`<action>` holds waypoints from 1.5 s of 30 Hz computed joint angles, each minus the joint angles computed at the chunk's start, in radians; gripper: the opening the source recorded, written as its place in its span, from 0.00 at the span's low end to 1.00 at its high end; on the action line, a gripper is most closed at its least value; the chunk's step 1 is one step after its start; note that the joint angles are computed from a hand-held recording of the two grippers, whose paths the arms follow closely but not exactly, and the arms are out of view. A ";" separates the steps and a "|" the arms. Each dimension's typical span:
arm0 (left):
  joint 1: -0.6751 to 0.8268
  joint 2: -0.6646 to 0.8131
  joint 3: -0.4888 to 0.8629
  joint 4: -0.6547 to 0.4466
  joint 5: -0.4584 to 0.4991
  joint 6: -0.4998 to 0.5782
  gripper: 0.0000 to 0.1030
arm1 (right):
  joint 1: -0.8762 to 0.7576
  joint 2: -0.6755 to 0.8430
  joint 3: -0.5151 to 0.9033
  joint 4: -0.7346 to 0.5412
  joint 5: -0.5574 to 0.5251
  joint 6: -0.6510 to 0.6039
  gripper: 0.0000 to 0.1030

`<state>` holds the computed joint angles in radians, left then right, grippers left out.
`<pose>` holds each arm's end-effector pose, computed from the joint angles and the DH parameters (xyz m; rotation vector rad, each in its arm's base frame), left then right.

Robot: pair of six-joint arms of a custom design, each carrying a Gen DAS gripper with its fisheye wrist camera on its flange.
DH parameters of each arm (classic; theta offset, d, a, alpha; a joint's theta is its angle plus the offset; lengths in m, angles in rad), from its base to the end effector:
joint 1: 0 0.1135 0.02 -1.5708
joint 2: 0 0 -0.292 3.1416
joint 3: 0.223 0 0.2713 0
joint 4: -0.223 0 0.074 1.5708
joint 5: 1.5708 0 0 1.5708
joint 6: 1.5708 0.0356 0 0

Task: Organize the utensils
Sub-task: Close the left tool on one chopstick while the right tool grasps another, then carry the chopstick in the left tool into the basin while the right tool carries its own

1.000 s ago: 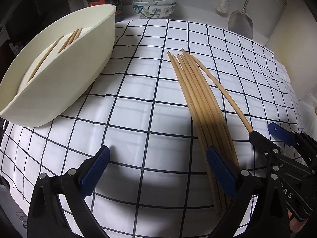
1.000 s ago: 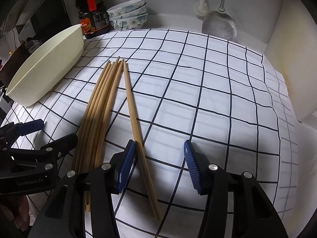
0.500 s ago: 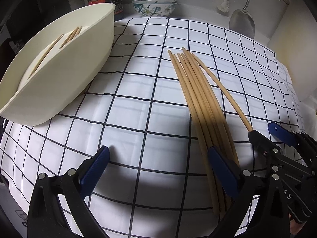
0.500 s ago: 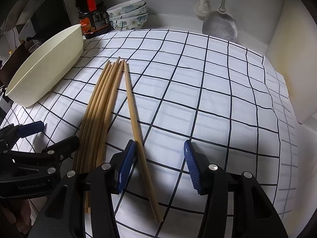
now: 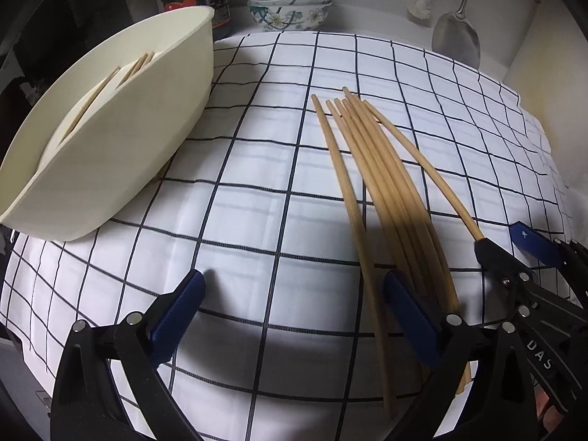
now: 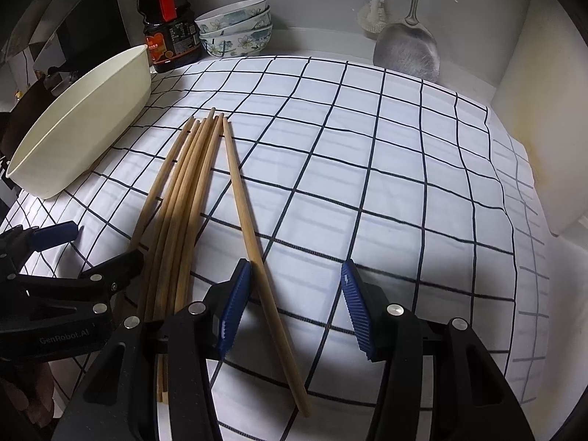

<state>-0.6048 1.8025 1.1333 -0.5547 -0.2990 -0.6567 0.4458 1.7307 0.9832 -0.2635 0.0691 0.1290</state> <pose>0.3091 -0.2009 0.1790 -0.1406 2.6849 0.0492 0.3254 0.1528 0.1731 -0.3821 2.5547 0.1248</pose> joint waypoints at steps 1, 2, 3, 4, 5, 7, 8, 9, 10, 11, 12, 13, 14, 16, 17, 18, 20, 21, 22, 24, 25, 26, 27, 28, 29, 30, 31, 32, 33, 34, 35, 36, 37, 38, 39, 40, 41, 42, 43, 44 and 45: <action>0.000 -0.001 0.000 0.008 -0.003 0.009 0.84 | 0.002 0.010 0.011 0.002 0.000 -0.008 0.48; -0.004 0.003 0.008 0.008 -0.007 0.008 0.82 | 0.003 0.018 0.018 0.007 -0.001 -0.016 0.48; -0.006 0.004 0.011 0.009 -0.009 0.010 0.78 | 0.005 0.026 0.024 0.010 -0.001 -0.022 0.48; -0.006 0.008 0.017 0.011 -0.012 0.014 0.76 | 0.005 0.036 0.035 0.014 -0.005 -0.032 0.48; -0.005 0.010 0.022 0.013 -0.014 0.017 0.71 | 0.005 0.045 0.045 0.013 -0.010 -0.042 0.48; -0.006 0.009 0.024 0.018 -0.014 0.021 0.59 | 0.007 0.062 0.072 -0.003 -0.022 -0.063 0.48; -0.007 0.009 0.028 0.021 -0.014 0.028 0.54 | 0.007 0.070 0.087 -0.015 -0.029 -0.074 0.48; -0.009 0.008 0.029 0.022 -0.012 0.032 0.46 | 0.007 0.078 0.100 -0.026 -0.035 -0.082 0.48; -0.011 0.009 0.034 0.024 -0.009 0.039 0.37 | 0.008 0.082 0.107 -0.031 -0.037 -0.084 0.47; -0.013 0.011 0.036 0.025 -0.008 0.043 0.33 | 0.010 0.085 0.112 -0.033 -0.041 -0.088 0.44; -0.013 0.011 0.038 0.026 -0.004 0.048 0.24 | 0.012 0.084 0.110 -0.032 -0.043 -0.091 0.40; -0.012 0.013 0.041 0.027 -0.001 0.055 0.16 | 0.015 0.083 0.109 -0.031 -0.045 -0.095 0.38; -0.012 0.012 0.039 0.031 0.004 0.059 0.12 | 0.018 0.080 0.106 -0.029 -0.046 -0.094 0.33; -0.009 0.011 0.039 0.034 0.015 0.068 0.07 | 0.023 0.071 0.097 -0.026 -0.040 -0.087 0.16; -0.009 0.009 0.037 0.035 0.017 0.072 0.07 | 0.024 0.067 0.093 -0.028 -0.035 -0.076 0.07; -0.009 0.008 0.035 0.035 0.019 0.079 0.07 | 0.020 0.063 0.089 -0.029 -0.040 -0.064 0.06; -0.006 0.000 0.028 0.036 0.028 0.085 0.07 | 0.008 0.054 0.078 -0.028 -0.065 -0.039 0.06; -0.002 -0.005 0.025 0.034 0.039 0.089 0.07 | 0.003 0.047 0.072 -0.029 -0.073 -0.024 0.06; -0.001 -0.008 0.024 0.029 0.047 0.092 0.07 | 0.000 0.043 0.068 -0.031 -0.077 -0.013 0.06; 0.006 -0.018 0.023 0.017 0.070 0.111 0.07 | -0.010 0.028 0.060 -0.046 -0.097 0.030 0.06; 0.008 -0.024 0.024 0.009 0.077 0.116 0.07 | -0.017 0.020 0.055 -0.048 -0.107 0.047 0.06; 0.012 -0.035 0.021 0.002 0.085 0.124 0.07 | -0.023 0.003 0.046 -0.049 -0.119 0.073 0.06; 0.020 -0.051 0.019 -0.006 0.096 0.137 0.07 | -0.027 -0.015 0.037 -0.052 -0.124 0.098 0.06; 0.024 -0.065 0.021 -0.016 0.103 0.145 0.07 | -0.028 -0.029 0.032 -0.056 -0.125 0.114 0.06; 0.029 -0.080 0.022 -0.024 0.110 0.155 0.07 | -0.028 -0.047 0.029 -0.064 -0.127 0.136 0.06; 0.038 -0.104 0.021 -0.034 0.119 0.169 0.07 | -0.028 -0.059 0.030 -0.071 -0.128 0.149 0.06; 0.044 -0.120 0.024 -0.043 0.125 0.177 0.07 | -0.025 -0.077 0.032 -0.082 -0.128 0.168 0.06; 0.054 -0.142 0.026 -0.053 0.134 0.192 0.07 | -0.018 -0.088 0.039 -0.091 -0.125 0.183 0.06; 0.062 -0.159 0.030 -0.062 0.140 0.204 0.07 | -0.010 -0.102 0.045 -0.101 -0.117 0.194 0.06; 0.073 -0.183 0.033 -0.072 0.147 0.219 0.07 | 0.003 -0.114 0.059 -0.115 -0.104 0.205 0.06; 0.085 -0.205 0.035 -0.082 0.153 0.233 0.07 | 0.017 -0.123 0.076 -0.128 -0.094 0.215 0.06; 0.099 -0.228 0.037 -0.090 0.157 0.249 0.07 | 0.030 -0.129 0.094 -0.137 -0.087 0.230 0.06; 0.111 -0.244 0.041 -0.098 0.158 0.260 0.07 | 0.039 -0.132 0.104 -0.137 -0.087 0.242 0.06; 0.131 -0.267 0.043 -0.105 0.160 0.277 0.07 | 0.051 -0.131 0.126 -0.144 -0.087 0.252 0.06; 0.157 -0.287 0.045 -0.113 0.166 0.297 0.07 | 0.066 -0.129 0.146 -0.149 -0.080 0.263 0.06; 0.181 -0.299 0.051 -0.118 0.172 0.313 0.07 | 0.088 -0.116 0.183 -0.155 -0.070 0.277 0.06; 0.210 -0.316 0.052 -0.124 0.181 0.331 0.07 | 0.100 -0.100 0.213 -0.158 -0.070 0.282 0.06; 0.237 -0.329 0.052 -0.129 0.191 0.346 0.07 | 0.117 -0.078 0.252 -0.163 -0.069 0.286 0.06; 0.280 -0.344 0.054 -0.135 0.208 0.366 0.07 | 0.126 -0.066 0.276 -0.168 -0.067 0.284 0.06; 0.310 -0.345 0.059 -0.138 0.221 0.381 0.07 | 0.144 -0.035 0.322 -0.177 -0.064 0.284 0.06; 0.343 -0.346 0.062 -0.140 0.233 0.398 0.07 | 0.155 -0.012 0.357 -0.186 -0.064 0.283 0.06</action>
<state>-0.2617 1.4561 1.1955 -0.6946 -0.0660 -0.2592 0.6005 1.7184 1.3398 -0.4490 0.0055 0.4125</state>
